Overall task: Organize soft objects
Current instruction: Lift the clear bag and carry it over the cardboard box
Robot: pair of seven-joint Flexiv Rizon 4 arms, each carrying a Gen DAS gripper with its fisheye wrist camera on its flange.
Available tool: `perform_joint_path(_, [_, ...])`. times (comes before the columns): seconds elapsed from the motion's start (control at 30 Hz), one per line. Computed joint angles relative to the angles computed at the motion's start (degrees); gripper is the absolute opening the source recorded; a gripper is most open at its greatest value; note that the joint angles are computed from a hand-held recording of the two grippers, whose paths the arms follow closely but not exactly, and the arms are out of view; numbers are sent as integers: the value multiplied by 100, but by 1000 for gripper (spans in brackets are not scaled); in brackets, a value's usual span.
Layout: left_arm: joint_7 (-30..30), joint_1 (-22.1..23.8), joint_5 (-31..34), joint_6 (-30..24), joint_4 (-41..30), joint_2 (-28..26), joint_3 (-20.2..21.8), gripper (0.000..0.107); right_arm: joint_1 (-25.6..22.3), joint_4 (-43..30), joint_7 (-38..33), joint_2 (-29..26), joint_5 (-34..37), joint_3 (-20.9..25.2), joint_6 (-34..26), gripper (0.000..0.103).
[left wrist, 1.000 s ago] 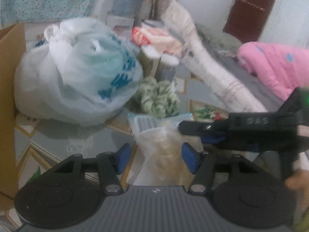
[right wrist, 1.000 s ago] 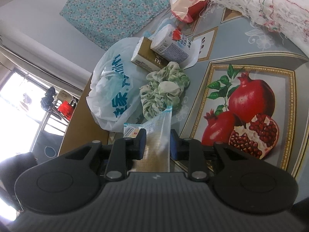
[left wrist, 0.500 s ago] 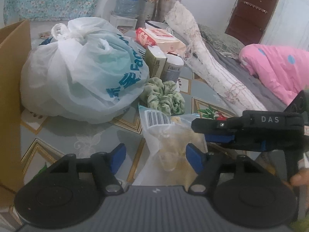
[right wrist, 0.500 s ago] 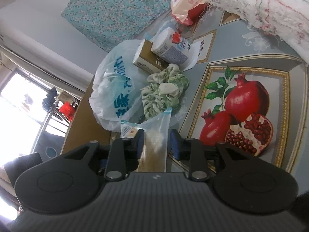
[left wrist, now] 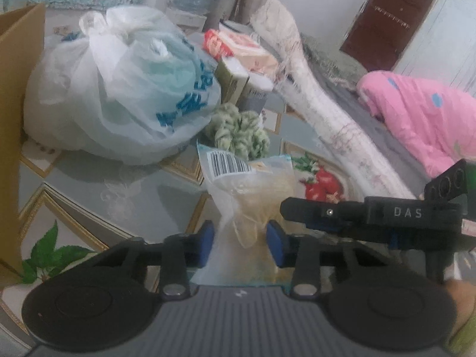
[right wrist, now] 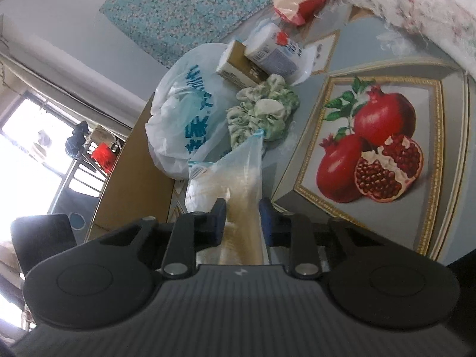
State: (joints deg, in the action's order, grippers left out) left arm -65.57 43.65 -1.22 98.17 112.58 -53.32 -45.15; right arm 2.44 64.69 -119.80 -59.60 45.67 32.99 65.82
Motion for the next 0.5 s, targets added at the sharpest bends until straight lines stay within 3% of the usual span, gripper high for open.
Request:
perform_joint_path(0.27, [-518, 865, 719, 1017, 620, 315, -594, 36, -14, -170, -724, 321, 180, 279, -286, 19])
perform_joint_path(0.4, [-1004, 1105, 950, 1594, 697, 769, -457, 36, 421, -909, -943, 278, 73, 166, -845, 19])
perform_joint_path(0.5, [-1334, 1090, 864, 1648, 562, 1129, -99, 37, 1041, -1887, -789, 0, -215, -163, -1417, 19])
